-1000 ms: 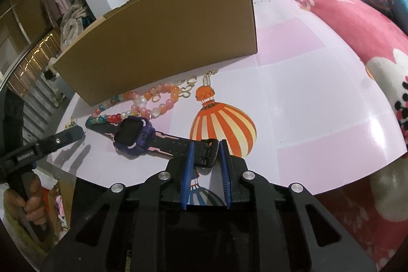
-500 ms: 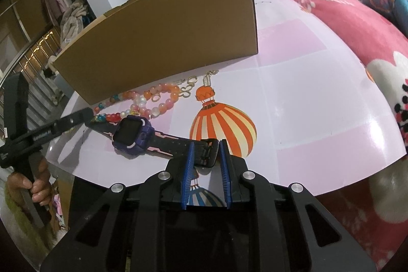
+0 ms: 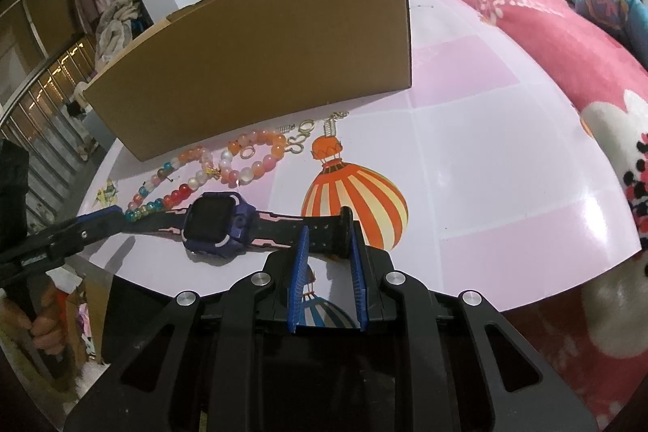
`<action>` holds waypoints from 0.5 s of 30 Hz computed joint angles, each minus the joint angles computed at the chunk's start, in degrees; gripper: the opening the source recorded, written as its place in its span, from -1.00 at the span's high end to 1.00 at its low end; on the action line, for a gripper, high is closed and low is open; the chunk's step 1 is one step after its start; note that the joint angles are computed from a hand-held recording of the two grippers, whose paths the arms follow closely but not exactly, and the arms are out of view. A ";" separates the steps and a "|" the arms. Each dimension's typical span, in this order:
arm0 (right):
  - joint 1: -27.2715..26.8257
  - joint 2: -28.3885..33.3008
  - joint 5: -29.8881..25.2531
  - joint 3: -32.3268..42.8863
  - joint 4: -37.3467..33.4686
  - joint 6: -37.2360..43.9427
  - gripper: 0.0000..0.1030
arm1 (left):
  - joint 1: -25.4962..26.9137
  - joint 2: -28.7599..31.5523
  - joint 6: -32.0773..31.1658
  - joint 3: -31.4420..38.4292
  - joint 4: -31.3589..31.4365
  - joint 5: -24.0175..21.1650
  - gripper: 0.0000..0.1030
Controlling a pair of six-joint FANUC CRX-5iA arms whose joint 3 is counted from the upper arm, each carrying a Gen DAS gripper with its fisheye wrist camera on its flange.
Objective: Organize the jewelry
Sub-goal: 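Close the left tool fingers on the multicolour bead bracelet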
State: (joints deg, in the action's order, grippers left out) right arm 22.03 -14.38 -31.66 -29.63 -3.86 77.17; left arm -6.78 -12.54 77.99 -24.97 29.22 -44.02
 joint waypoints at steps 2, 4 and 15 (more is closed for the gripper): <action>0.23 -0.07 0.19 -0.27 0.81 -0.59 0.64 | 0.38 -0.82 -1.58 -1.24 1.94 0.40 0.03; 0.26 -0.05 0.19 -0.31 1.12 -0.73 0.64 | 0.50 -0.70 -1.07 -0.92 1.77 0.12 0.03; -1.26 -1.95 -0.26 0.13 -0.15 0.34 0.63 | -0.26 2.40 6.45 5.06 -5.64 -0.46 0.03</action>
State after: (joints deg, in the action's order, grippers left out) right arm 20.77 -16.33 -31.93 -29.51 -4.01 77.50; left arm -7.04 -10.14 84.45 -19.92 23.59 -44.48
